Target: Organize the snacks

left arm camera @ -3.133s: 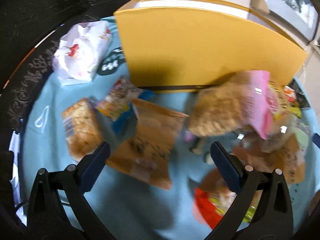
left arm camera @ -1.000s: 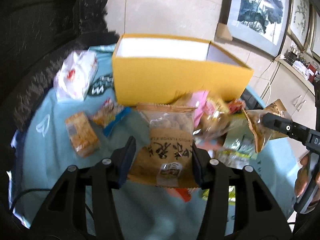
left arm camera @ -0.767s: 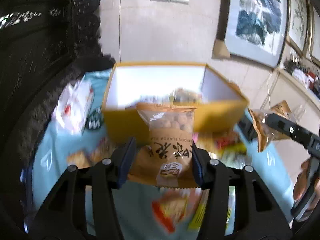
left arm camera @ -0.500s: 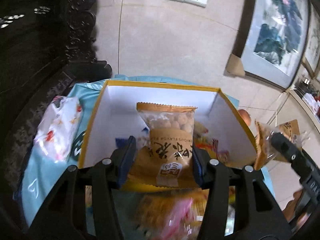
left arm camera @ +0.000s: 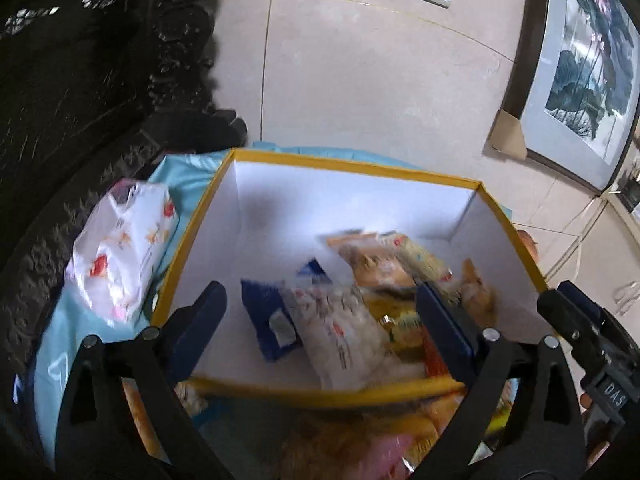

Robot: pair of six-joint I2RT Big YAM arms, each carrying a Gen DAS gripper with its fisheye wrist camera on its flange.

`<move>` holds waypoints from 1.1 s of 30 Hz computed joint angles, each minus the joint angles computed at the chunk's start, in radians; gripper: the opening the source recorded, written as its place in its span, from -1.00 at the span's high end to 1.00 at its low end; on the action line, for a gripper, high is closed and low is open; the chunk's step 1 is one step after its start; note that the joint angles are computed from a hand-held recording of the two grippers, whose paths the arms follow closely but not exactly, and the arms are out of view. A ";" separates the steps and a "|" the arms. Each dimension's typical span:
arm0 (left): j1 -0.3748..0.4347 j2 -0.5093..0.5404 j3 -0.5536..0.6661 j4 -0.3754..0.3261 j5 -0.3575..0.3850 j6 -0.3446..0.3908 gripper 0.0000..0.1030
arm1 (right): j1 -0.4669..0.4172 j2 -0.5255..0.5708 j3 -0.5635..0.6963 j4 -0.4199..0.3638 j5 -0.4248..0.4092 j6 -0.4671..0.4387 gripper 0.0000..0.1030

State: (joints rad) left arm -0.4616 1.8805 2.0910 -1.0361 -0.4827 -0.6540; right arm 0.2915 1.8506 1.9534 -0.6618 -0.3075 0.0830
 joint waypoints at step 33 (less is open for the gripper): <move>-0.190 -0.245 -0.594 0.103 0.047 -0.107 -0.92 | -0.053 -0.401 -0.678 0.071 -0.173 -0.059 -0.97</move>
